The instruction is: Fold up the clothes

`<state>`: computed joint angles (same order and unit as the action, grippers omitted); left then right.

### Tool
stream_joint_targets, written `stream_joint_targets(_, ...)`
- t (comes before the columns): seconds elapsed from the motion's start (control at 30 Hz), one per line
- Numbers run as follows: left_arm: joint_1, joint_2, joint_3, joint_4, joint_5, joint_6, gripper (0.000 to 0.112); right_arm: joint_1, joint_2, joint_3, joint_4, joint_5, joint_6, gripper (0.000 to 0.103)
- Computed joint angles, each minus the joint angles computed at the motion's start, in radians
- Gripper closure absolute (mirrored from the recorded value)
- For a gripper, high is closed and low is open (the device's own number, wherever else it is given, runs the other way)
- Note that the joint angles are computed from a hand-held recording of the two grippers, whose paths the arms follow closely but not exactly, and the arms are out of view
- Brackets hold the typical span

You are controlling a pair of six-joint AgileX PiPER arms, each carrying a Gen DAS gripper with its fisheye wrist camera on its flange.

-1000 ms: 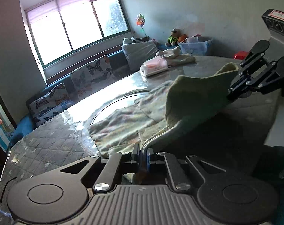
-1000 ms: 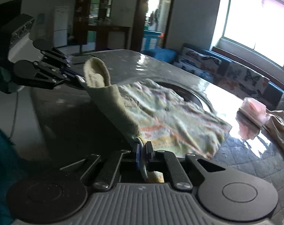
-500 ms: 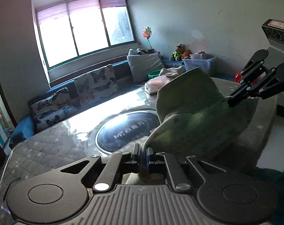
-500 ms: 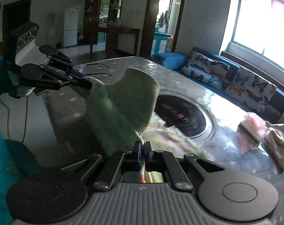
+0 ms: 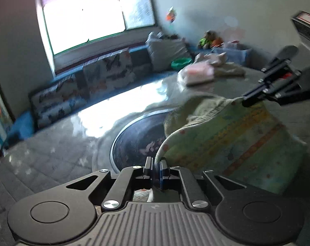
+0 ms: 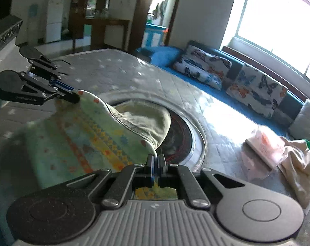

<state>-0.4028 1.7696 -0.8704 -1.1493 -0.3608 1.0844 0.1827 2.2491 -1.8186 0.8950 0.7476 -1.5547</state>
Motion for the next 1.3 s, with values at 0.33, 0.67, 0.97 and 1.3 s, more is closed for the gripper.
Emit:
stream_joint_targets(0.33, 0.076, 0.080, -0.065, -0.087, 0.021, 0.030, 0.059, 0.021, 0.078, 0.047, 0.079, -0.183, 0.083, 0.080)
stream_joint_targets(0.67, 0.116, 0.057, -0.056, -0.274, -0.052, 0.096, 0.048, -0.033, 0.049, 0.156, 0.290, -0.268, -0.014, 0.068)
stream_joint_targets(0.97, -0.028, -0.026, 0.054, 0.009, -0.105, -0.316, 0.058, -0.077, -0.027, 0.308, 0.524, -0.107, -0.179, 0.072)
stream_joint_targets(1.3, 0.001, 0.102, -0.009, 0.140, -0.005, -0.504, 0.063, -0.075, 0.058, 0.195, 0.379, -0.159, -0.027, 0.086)
